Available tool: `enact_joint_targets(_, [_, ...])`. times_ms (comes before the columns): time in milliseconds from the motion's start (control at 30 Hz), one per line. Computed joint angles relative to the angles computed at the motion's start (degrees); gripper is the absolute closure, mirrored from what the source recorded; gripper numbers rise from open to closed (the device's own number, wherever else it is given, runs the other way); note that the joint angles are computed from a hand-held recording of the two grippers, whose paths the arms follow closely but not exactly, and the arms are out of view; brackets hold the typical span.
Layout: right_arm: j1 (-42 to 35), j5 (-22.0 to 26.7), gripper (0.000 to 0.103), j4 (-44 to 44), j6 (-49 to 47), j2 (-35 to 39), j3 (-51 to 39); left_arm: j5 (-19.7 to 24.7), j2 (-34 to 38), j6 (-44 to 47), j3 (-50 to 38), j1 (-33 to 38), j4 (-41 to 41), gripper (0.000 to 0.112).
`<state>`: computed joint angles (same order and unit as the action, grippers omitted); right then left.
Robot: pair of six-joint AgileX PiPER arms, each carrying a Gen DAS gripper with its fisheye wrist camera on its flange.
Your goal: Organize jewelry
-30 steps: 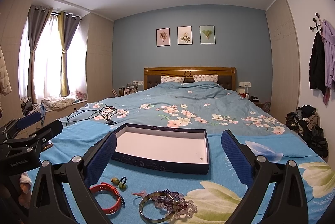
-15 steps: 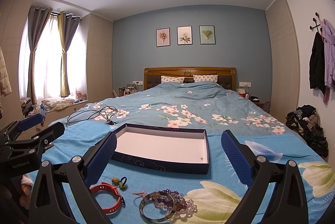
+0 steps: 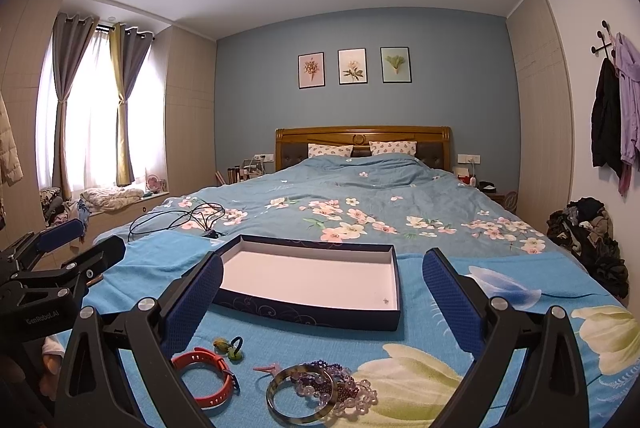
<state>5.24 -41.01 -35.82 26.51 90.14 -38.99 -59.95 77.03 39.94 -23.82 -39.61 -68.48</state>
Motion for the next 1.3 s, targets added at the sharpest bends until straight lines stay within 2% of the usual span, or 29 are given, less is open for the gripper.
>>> enact_joint_targets(533, [-1.02, -0.24, 0.007, -3.19, 2.61, 0.94, -0.99, 0.34, -0.13, 0.66, 0.02, -0.28, -0.56, 0.015])
enact_joint_targets(900, [-1.86, 1.44, 0.007, -7.52, 6.01, 0.82, -2.12, 5.23, -2.28, 3.55, 0.15, 2.88, 0.23, 0.015])
enact_joint_targets(1067, [-3.04, 6.44, 0.007, -19.76, 16.01, 1.68, -5.18, 13.1, -2.32, 6.06, -0.91, 8.01, 2.14, 0.015])
enact_joint_targets(1200, [-3.04, 11.71, 0.007, -36.75, 31.55, 3.97, -9.26, 22.61, -0.2, 12.28, -3.84, 13.13, 1.91, 0.015])
enact_joint_targets(1300, [-3.71, 12.37, 0.019, -52.08, 46.36, 6.62, -12.46, 27.46, 1.7, 14.69, -5.54, 15.44, 2.27, 0.023])
